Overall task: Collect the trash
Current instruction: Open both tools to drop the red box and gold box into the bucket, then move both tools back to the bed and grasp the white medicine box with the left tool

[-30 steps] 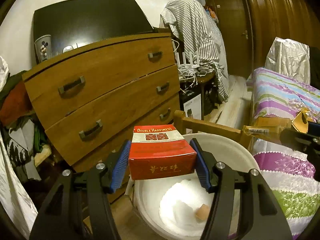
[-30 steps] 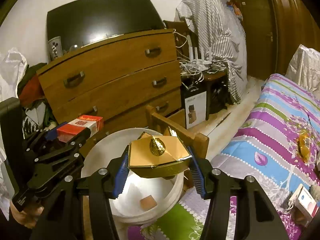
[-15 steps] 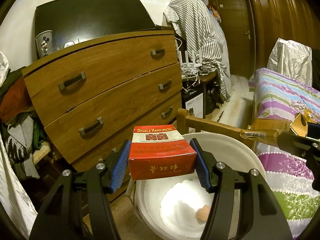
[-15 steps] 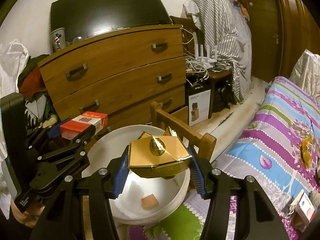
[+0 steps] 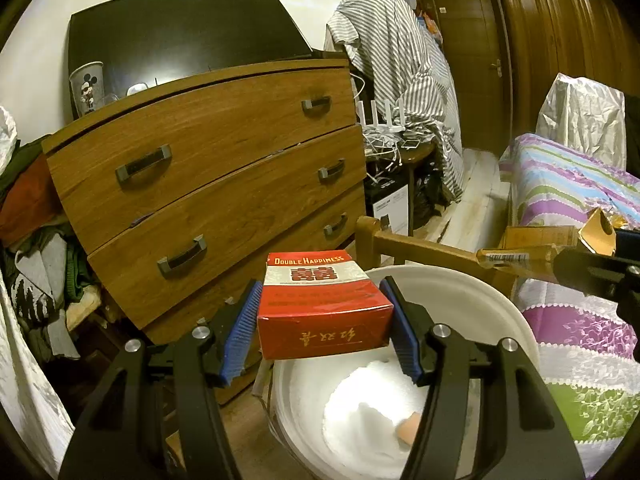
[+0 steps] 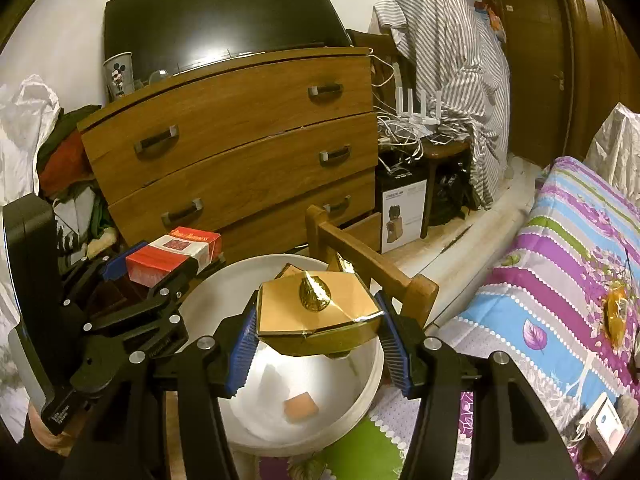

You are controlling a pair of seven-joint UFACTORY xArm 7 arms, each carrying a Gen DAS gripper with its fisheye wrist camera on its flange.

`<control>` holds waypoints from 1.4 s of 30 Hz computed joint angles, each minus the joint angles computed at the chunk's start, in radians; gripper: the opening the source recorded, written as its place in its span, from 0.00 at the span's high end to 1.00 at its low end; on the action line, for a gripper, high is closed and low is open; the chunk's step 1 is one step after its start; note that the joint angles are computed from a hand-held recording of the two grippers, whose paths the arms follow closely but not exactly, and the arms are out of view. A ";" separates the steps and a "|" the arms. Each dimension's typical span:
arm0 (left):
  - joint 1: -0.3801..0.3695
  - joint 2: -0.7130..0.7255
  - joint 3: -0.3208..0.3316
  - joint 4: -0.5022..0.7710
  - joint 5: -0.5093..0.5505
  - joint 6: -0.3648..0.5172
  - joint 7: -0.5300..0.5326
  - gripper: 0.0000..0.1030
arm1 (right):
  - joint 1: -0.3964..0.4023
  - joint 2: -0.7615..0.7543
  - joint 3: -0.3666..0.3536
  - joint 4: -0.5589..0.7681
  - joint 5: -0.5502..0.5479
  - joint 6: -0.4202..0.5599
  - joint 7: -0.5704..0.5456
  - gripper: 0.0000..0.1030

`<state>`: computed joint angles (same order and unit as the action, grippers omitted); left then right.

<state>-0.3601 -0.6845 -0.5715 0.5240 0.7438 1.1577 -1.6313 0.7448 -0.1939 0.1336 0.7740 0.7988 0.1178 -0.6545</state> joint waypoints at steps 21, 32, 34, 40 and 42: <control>0.009 0.014 0.026 -0.018 0.012 -0.021 0.014 0.35 | -0.058 0.070 0.051 0.082 0.051 0.083 -0.068 0.35; 0.013 -0.025 0.055 -0.063 -0.004 -0.085 0.002 0.20 | -0.093 0.069 0.062 0.066 0.175 0.074 -0.166 0.31; 0.022 -0.019 0.043 -0.057 -0.001 -0.091 0.003 0.20 | -0.094 0.056 0.059 0.054 0.193 0.073 -0.184 0.31; 0.020 -0.048 0.026 -0.073 -0.013 -0.146 -0.020 0.20 | -0.061 -0.028 0.021 -0.030 0.321 0.014 -0.290 0.31; 0.019 -0.054 0.005 -0.069 -0.020 -0.158 -0.042 0.20 | -0.022 -0.074 -0.013 -0.081 0.412 -0.039 -0.363 0.31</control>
